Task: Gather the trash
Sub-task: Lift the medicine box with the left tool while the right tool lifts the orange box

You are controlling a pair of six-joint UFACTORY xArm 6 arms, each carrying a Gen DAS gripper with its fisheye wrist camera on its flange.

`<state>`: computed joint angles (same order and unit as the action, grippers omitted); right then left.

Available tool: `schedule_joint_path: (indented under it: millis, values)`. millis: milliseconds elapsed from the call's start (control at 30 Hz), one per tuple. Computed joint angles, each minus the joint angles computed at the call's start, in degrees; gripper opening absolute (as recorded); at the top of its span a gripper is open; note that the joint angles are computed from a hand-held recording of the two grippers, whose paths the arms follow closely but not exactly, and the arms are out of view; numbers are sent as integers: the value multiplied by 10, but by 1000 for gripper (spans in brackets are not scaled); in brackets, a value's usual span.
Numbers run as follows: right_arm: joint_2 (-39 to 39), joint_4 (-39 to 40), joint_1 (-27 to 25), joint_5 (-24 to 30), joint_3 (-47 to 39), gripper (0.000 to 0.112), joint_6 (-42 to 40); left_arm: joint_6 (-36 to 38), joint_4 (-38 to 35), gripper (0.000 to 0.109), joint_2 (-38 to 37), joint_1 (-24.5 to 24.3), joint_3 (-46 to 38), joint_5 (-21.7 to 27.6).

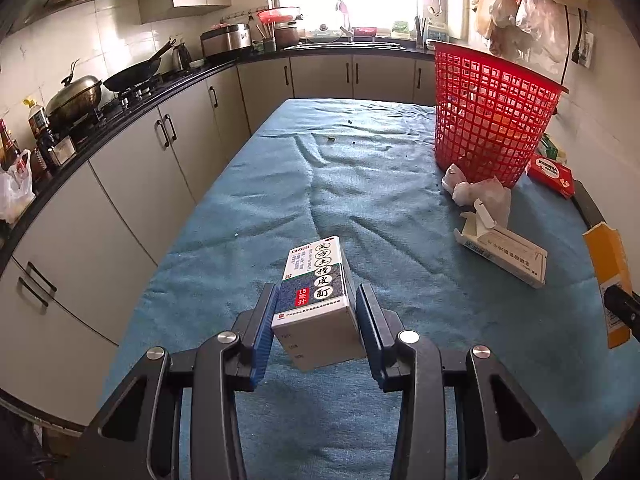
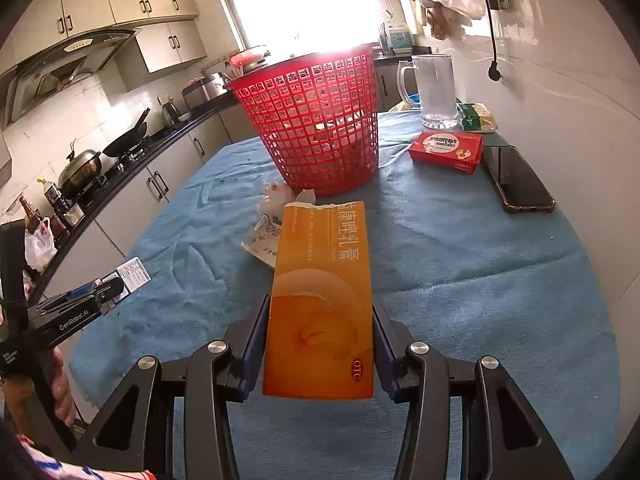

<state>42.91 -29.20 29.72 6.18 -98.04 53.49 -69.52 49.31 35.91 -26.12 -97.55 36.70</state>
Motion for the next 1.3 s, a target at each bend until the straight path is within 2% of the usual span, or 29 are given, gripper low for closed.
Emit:
schedule_joint_path:
  millis: [600, 1033, 1300]
  values:
    - [-4, -13, -14, -36, 18, 51, 16, 37, -12, 38, 29, -16, -51, 34]
    - [-6, -36, -29, -40, 7, 51, 13, 69, -25, 38, 57, -20, -98, 56]
    - [-2, -11, -34, -45, -1, 51, -18, 88, -33, 38, 76, -21, -131, 70]
